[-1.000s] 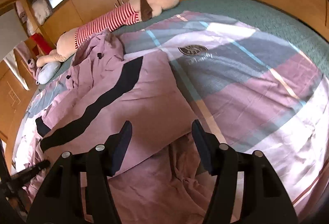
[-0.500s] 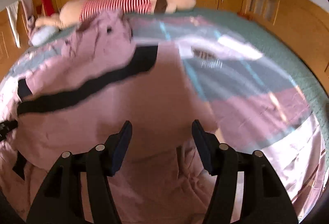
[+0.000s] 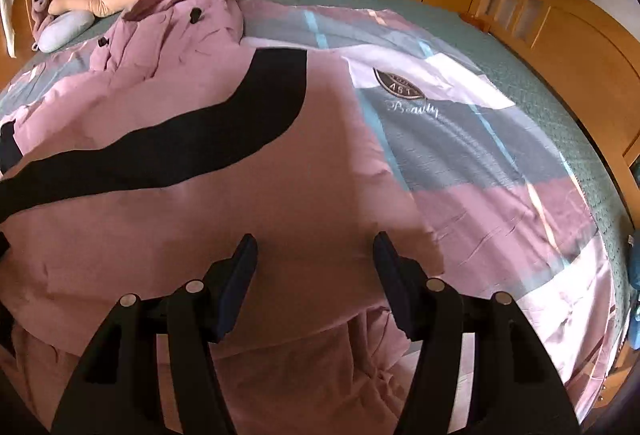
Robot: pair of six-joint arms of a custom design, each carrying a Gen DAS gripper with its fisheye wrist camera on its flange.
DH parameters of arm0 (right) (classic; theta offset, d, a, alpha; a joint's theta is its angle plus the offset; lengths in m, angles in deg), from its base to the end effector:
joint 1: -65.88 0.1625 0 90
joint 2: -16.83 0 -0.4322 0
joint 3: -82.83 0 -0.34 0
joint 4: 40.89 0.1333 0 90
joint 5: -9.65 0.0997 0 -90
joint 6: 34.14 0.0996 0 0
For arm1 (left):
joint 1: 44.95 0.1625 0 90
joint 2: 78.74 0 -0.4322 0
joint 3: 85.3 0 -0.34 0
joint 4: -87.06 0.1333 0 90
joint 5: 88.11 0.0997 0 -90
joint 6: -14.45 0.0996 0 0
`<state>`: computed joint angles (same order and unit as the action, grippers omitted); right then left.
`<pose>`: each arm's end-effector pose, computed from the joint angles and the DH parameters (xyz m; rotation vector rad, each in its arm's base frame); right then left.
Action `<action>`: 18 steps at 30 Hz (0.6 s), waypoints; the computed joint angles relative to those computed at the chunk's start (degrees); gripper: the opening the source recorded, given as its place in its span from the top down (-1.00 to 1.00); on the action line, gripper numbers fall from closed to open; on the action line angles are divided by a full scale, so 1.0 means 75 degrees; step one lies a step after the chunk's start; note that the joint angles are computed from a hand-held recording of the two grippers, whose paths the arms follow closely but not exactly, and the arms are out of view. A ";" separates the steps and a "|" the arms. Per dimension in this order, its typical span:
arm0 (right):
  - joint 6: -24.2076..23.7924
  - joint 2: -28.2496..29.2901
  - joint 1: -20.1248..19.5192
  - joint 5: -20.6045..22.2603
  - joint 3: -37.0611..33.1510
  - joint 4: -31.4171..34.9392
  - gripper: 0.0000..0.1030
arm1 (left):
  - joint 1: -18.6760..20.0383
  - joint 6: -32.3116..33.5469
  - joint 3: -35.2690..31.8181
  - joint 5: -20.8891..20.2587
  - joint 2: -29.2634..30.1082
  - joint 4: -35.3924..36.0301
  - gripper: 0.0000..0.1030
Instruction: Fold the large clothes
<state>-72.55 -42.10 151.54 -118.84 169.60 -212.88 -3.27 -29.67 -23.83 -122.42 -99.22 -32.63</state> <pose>0.0223 -0.6488 0.4091 0.2566 -2.1152 0.7316 -0.4155 -0.6586 0.0161 0.1993 2.2364 -0.7017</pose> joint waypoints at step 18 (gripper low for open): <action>-0.0865 0.0038 -0.0209 0.0779 0.0836 -0.1330 -0.97 | 0.1035 -0.0281 0.5113 0.0935 -0.3985 -0.6605 -0.96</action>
<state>-79.04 -41.81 149.97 -113.00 175.87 -222.85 4.49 -31.77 14.52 -115.41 -129.11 -82.17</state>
